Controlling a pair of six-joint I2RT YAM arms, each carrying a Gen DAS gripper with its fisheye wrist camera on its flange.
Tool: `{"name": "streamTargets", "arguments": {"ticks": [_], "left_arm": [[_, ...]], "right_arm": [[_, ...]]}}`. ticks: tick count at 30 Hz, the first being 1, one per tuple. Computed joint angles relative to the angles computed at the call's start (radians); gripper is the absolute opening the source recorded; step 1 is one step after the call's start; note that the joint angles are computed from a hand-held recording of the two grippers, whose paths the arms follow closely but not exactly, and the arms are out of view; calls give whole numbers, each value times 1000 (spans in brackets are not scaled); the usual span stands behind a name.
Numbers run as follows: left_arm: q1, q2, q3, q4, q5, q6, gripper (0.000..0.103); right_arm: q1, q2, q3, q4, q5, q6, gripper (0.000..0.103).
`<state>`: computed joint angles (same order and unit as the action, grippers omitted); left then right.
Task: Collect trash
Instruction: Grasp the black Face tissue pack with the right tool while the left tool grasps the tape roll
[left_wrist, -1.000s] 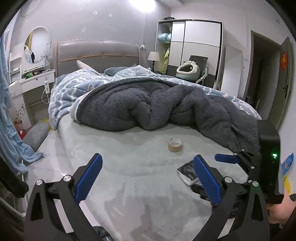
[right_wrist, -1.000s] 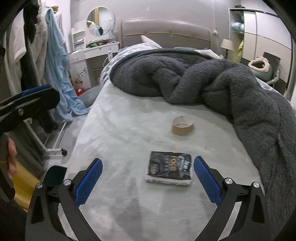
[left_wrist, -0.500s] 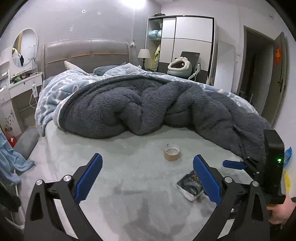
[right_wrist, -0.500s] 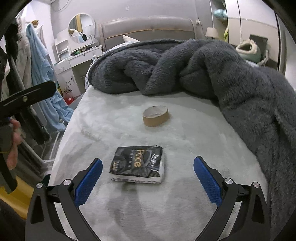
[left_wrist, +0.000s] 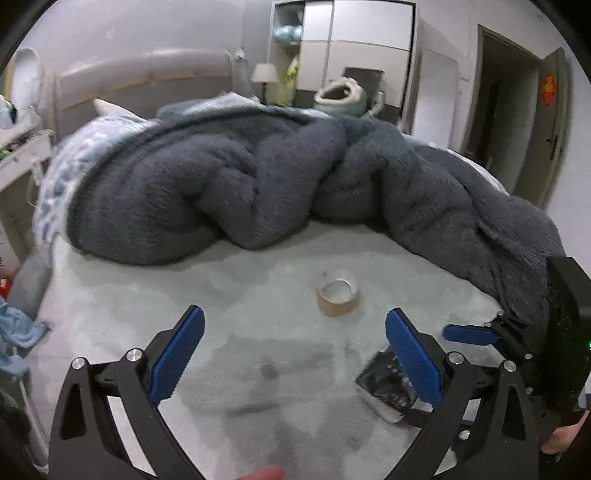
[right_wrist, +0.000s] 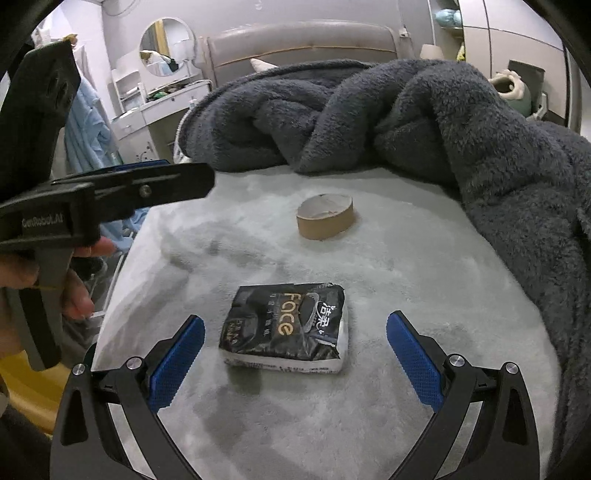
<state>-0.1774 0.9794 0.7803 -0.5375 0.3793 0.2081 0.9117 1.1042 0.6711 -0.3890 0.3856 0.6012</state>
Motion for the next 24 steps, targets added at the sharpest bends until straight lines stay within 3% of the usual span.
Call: {"name": "streamTargets", "arguments": {"ticks": [6,8,11,14,16,24], "left_arm": [[-39,117,21,48,32,7,100],[-44,144,27,66,48,8,99],[-66,193,40,94,49,14,98],[-82,241,52,109,72,14,95],[-101,269,62,113,58,19,83],[-141,335,92,131,46,-13,78]], "right_arm": [[5,66,24,19,-11,26,99],[6,86,33,8,-21,31,85],[-13,94,21,11,-59,32,73],[-15,88,29,-1,-64,35,72],[-8,84,33,-8,-64,37,71],[-26,25,25,-46,-84,11,71]]}}
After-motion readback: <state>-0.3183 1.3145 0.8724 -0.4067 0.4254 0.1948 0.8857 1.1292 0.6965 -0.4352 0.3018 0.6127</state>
